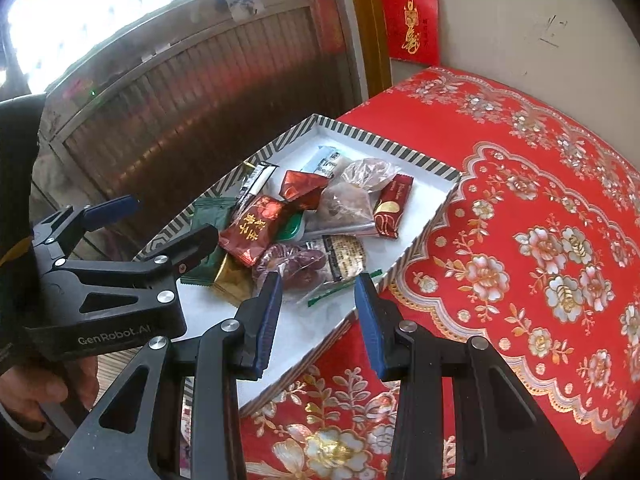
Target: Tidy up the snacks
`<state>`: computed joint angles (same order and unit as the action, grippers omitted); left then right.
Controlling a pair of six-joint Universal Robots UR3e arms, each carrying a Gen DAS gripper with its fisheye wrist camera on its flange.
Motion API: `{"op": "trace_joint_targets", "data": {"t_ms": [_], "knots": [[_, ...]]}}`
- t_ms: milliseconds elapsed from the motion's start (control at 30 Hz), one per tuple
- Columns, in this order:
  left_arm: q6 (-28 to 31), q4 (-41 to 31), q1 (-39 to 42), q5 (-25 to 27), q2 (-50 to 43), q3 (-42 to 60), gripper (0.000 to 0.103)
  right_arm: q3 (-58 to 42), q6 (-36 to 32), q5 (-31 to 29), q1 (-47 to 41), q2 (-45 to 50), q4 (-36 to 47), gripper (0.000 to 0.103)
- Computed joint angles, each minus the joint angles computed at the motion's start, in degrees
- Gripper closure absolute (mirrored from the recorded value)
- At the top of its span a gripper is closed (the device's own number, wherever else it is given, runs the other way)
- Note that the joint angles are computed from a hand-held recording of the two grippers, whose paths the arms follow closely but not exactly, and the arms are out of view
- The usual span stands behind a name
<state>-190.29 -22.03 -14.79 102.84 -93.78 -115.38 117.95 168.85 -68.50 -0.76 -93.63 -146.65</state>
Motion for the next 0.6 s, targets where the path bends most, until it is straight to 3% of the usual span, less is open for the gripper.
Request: {"op": "trace_joint_targets", "data": {"t_ms": [600], "knots": [[1.8, 2.0, 1.0, -0.5, 0.6, -2.0, 0.000, -1.5, 1.7, -1.0, 2.3, 3.0, -1.6, 0.066]]}}
